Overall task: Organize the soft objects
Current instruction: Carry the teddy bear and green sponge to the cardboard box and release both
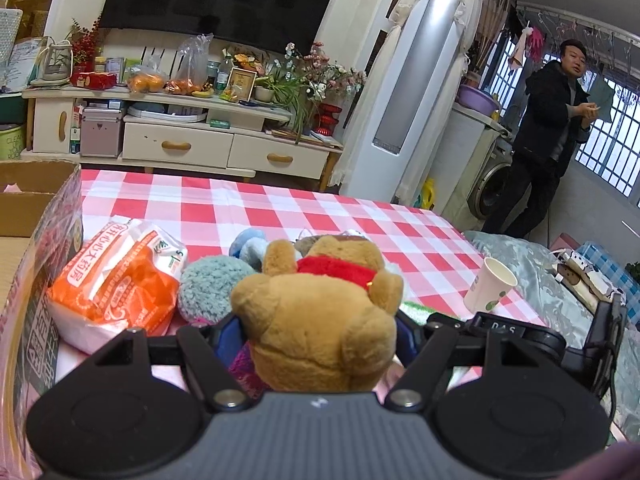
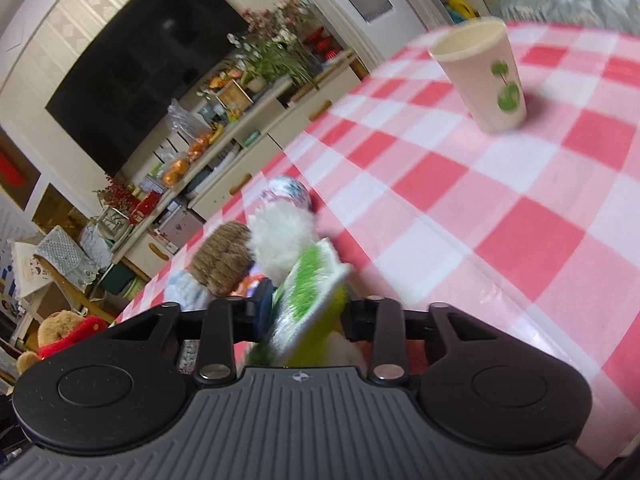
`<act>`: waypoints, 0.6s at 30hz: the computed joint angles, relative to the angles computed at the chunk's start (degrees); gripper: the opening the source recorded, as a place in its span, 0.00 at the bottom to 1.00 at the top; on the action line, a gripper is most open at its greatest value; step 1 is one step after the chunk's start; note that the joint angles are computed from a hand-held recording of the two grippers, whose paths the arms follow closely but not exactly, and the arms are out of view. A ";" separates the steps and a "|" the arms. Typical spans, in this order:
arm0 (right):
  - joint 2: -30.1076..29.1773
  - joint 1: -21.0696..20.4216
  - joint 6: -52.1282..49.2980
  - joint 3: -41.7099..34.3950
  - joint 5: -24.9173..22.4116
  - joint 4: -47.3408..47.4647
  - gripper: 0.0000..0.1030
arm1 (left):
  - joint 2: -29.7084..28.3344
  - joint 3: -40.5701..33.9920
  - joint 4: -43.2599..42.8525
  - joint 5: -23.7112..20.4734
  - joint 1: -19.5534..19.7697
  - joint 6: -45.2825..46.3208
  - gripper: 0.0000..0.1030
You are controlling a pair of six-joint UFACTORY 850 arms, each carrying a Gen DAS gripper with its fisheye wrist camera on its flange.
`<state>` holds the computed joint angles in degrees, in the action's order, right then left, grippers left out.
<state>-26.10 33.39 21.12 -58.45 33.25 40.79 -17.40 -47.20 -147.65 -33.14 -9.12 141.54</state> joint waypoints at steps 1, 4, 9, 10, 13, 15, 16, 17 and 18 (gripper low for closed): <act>0.09 0.18 -0.51 -0.09 0.35 0.09 0.32 | 0.15 0.11 -0.05 -0.17 0.11 -0.06 0.69; 0.03 0.75 -3.04 -0.73 0.69 1.14 0.29 | 0.44 0.34 0.01 -0.59 0.38 -0.36 0.69; -0.20 0.97 -1.99 -0.89 1.43 -0.66 0.25 | 1.01 0.85 0.11 -1.29 0.98 -0.75 0.69; -0.36 0.71 -1.63 -0.99 1.50 -1.38 0.25 | 1.19 1.03 0.05 -1.48 1.13 -0.82 0.69; -0.61 0.74 -1.79 -1.63 1.75 -1.97 0.25 | 1.64 1.40 -0.01 -2.04 1.57 -1.28 0.69; -0.47 0.58 -0.92 -1.49 2.02 -3.17 0.25 | 1.94 1.59 0.11 -2.45 1.99 -1.65 0.69; -0.46 0.51 -0.62 -1.56 2.07 -3.60 0.25 | 2.09 1.68 0.01 -2.63 2.12 -1.72 0.69; -0.46 0.47 -0.16 -1.63 2.16 -4.17 0.25 | 2.24 1.79 -0.07 -2.87 2.31 -1.77 0.69; -0.48 0.44 0.40 -1.71 2.27 -4.85 0.25 | 2.39 1.91 -0.15 -3.15 2.51 -1.83 0.69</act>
<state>-26.58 33.82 21.52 -60.17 35.52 35.95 -15.01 -45.29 -147.81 -36.28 -6.61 139.70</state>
